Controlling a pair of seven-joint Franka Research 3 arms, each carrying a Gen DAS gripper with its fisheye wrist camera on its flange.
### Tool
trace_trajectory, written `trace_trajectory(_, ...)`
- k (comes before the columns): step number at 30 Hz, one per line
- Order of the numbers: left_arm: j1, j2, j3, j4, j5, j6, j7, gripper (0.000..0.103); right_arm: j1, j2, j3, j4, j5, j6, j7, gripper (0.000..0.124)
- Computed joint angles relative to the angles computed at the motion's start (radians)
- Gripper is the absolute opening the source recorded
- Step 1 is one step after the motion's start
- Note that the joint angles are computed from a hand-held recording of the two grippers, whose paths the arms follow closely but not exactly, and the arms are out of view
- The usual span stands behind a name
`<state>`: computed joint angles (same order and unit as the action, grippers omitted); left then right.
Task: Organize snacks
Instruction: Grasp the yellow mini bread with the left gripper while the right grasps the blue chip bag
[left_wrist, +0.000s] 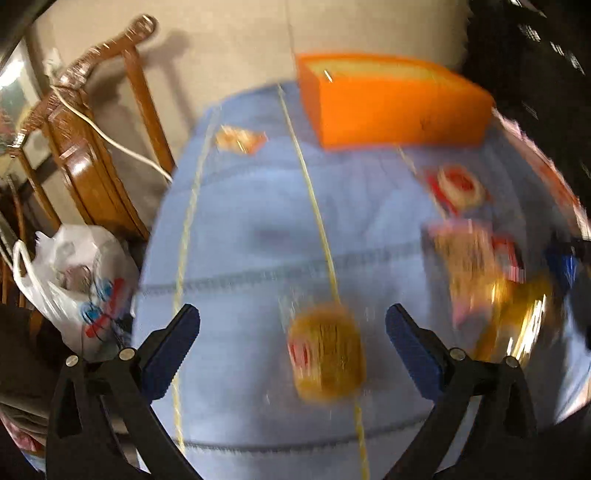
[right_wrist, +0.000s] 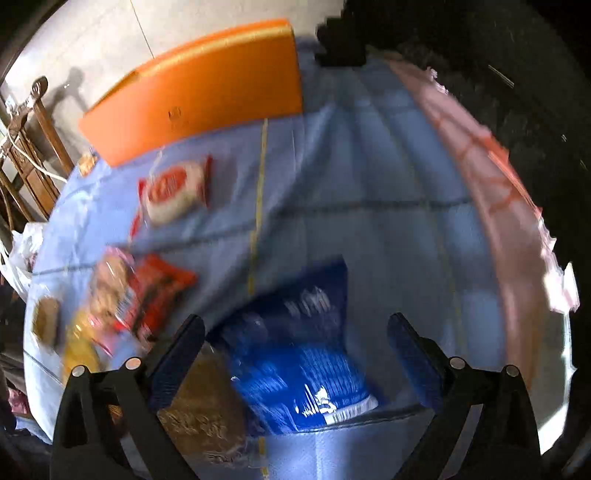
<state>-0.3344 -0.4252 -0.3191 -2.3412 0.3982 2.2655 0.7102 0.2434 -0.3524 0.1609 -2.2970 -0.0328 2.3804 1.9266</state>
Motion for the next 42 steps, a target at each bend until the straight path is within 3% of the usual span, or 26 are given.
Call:
trace_trajectory(4,-0.038,-0.016,0.015,-0.079,-0.034,0.099,0.043,0.099,0.009,0.000,-0.002,-0.044,0.023,0.085,-0.010,0.099)
trace_trajectory(8,-0.017,0.066,-0.026,-0.067,-0.039,0.070,0.054,0.099,0.006,0.028,-0.003,-0.043,0.009,0.118,-0.043,0.099)
trace_trajectory(9,-0.025,0.049,-0.013,-0.097,-0.020,0.114,-0.014,0.098,0.004,0.027,-0.002,-0.046,0.010,0.123,-0.036,0.098)
trace_trajectory(10,-0.034,0.050,0.011,-0.102,-0.070,0.127,-0.018,0.084,0.004,0.030,-0.002,-0.039,0.014,0.112,-0.030,0.090)
trace_trajectory(11,-0.037,0.035,0.031,-0.113,-0.115,0.148,-0.035,0.063,0.009,0.036,-0.009,-0.026,0.035,0.094,-0.028,0.064)
trace_trajectory(12,-0.034,0.025,0.036,-0.116,-0.127,0.149,-0.040,0.059,0.000,0.040,0.002,-0.008,0.024,0.068,0.009,0.060)
trace_trajectory(14,-0.041,0.025,0.062,-0.112,-0.186,0.151,-0.021,0.059,0.004,0.033,0.001,0.016,0.040,0.008,0.045,0.052)
trace_trajectory(15,-0.043,0.023,0.073,-0.111,-0.215,0.158,-0.016,0.058,0.006,0.026,0.001,0.023,0.041,-0.005,0.053,0.040)
trace_trajectory(21,-0.032,0.011,0.078,-0.052,-0.232,0.189,0.053,0.058,0.006,-0.006,-0.005,0.053,0.027,-0.027,0.064,0.036)
trace_trajectory(27,-0.017,0.061,0.047,0.094,-0.158,0.204,0.156,0.058,0.014,-0.023,-0.027,0.086,0.128,0.016,0.063,0.035)
trace_trajectory(31,0.020,0.128,0.017,0.229,-0.058,0.200,0.183,0.058,0.014,-0.013,-0.031,0.148,0.168,0.114,0.032,0.035)
trace_trajectory(34,0.047,0.196,0.009,0.344,0.016,0.188,0.187,0.058,0.016,0.049,-0.036,0.248,0.171,0.178,-0.016,0.035)
trace_trajectory(37,0.076,0.288,-0.003,0.488,0.141,0.162,0.113,0.058,0.001,0.152,-0.029,0.384,0.134,0.231,-0.012,0.035)
trace_trajectory(41,0.071,0.432,0.022,0.694,0.218,0.112,0.022,0.058,0.008,0.326,-0.039,0.601,0.070,0.249,-0.012,0.035)
trace_trajectory(42,0.058,0.488,0.029,0.779,0.237,0.069,0.014,0.058,0.018,0.390,-0.047,0.685,0.078,0.233,-0.026,0.035)
